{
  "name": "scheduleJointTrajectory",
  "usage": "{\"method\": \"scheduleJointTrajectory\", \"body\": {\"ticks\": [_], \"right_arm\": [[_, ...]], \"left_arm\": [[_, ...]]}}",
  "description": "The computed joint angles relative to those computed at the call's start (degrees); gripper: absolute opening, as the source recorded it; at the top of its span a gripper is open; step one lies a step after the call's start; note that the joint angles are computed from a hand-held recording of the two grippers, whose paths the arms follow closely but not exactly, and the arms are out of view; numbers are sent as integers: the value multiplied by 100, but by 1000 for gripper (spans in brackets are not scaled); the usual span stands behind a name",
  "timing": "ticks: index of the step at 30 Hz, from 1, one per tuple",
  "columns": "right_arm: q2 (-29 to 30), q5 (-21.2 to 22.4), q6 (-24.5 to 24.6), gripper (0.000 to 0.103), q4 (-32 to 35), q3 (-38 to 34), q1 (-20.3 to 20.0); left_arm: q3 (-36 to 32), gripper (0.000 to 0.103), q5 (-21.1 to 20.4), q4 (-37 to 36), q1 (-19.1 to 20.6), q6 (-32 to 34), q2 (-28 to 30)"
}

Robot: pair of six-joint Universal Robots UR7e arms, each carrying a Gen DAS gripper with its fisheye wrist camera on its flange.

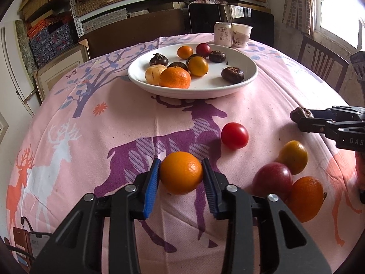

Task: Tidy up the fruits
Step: 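Grasp a dark brown fruit with the right tool while the left tool grasps a mandarin, then place the dark fruit on the plate with the right tool while the left tool places the mandarin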

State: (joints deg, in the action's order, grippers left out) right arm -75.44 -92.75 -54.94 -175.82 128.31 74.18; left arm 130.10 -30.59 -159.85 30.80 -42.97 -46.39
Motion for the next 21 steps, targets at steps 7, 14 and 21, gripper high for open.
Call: {"method": "scheduleJointTrajectory", "body": {"ticks": [7,14,21], "right_arm": [[-168,406,340,42,254,-175,14],[-4,492,885,42,438,-949,630],[1009,319,1674,42,707,-2032,882]], "left_arm": [[-414,36,364,-85,103,405,-165],[-1504,36,264,-1127,294,1976,510],[-2176,36,-27,-1215,653,2474,1182]]}}
